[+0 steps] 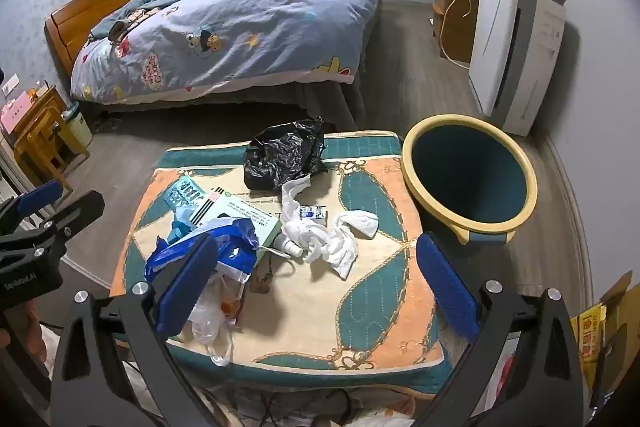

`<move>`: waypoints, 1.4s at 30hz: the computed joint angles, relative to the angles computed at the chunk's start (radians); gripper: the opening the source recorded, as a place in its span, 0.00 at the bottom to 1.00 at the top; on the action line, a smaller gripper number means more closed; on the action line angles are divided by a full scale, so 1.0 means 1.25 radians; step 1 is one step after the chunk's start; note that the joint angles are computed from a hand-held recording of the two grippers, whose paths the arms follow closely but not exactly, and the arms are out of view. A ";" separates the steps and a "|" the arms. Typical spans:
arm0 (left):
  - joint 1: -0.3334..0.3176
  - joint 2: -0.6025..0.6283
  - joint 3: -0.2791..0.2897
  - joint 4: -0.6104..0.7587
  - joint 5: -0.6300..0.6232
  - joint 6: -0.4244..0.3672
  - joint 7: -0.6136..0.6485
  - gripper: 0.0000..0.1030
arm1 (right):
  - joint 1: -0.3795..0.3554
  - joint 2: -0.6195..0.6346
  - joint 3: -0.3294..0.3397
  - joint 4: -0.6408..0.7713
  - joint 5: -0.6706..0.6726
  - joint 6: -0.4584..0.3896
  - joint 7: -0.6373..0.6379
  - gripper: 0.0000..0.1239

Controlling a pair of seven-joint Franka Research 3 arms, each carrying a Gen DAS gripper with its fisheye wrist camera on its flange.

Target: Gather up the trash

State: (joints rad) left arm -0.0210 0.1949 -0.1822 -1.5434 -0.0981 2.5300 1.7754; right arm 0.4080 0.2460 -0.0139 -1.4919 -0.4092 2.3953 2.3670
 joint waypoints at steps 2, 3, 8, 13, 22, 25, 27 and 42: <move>0.005 -0.001 -0.004 -0.003 -0.022 0.005 0.010 0.95 | -0.006 0.001 0.005 0.004 0.025 -0.004 -0.015 0.79; 0.004 -0.001 -0.004 -0.002 -0.020 0.003 0.011 0.95 | -0.005 0.001 0.004 0.006 0.024 -0.006 -0.018 0.79; 0.001 0.003 -0.001 0.002 -0.007 -0.002 0.006 0.95 | -0.002 0.008 0.003 0.014 0.029 -0.011 -0.019 0.79; -0.003 0.004 -0.001 0.004 0.003 -0.005 -0.004 0.95 | 0.000 0.007 0.000 0.002 0.023 0.001 -0.005 0.79; -0.003 0.005 -0.001 0.002 0.008 -0.001 -0.005 0.95 | -0.009 -0.004 0.004 -0.016 0.053 0.011 -0.011 0.79; 0.000 0.002 -0.002 -0.006 0.003 0.002 0.001 0.95 | -0.010 -0.003 0.005 -0.013 0.057 0.006 -0.015 0.79; 0.000 0.003 -0.002 -0.008 0.001 0.004 0.003 0.95 | -0.011 -0.004 0.006 -0.012 0.060 0.004 -0.018 0.79; -0.002 0.005 -0.002 -0.002 0.007 -0.001 -0.001 0.95 | -0.010 -0.001 0.006 -0.013 0.066 0.001 -0.018 0.79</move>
State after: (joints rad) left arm -0.0237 0.2013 -0.1842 -1.5465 -0.0893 2.5285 1.7737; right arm 0.3952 0.2442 -0.0070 -1.5080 -0.3267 2.3967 2.3442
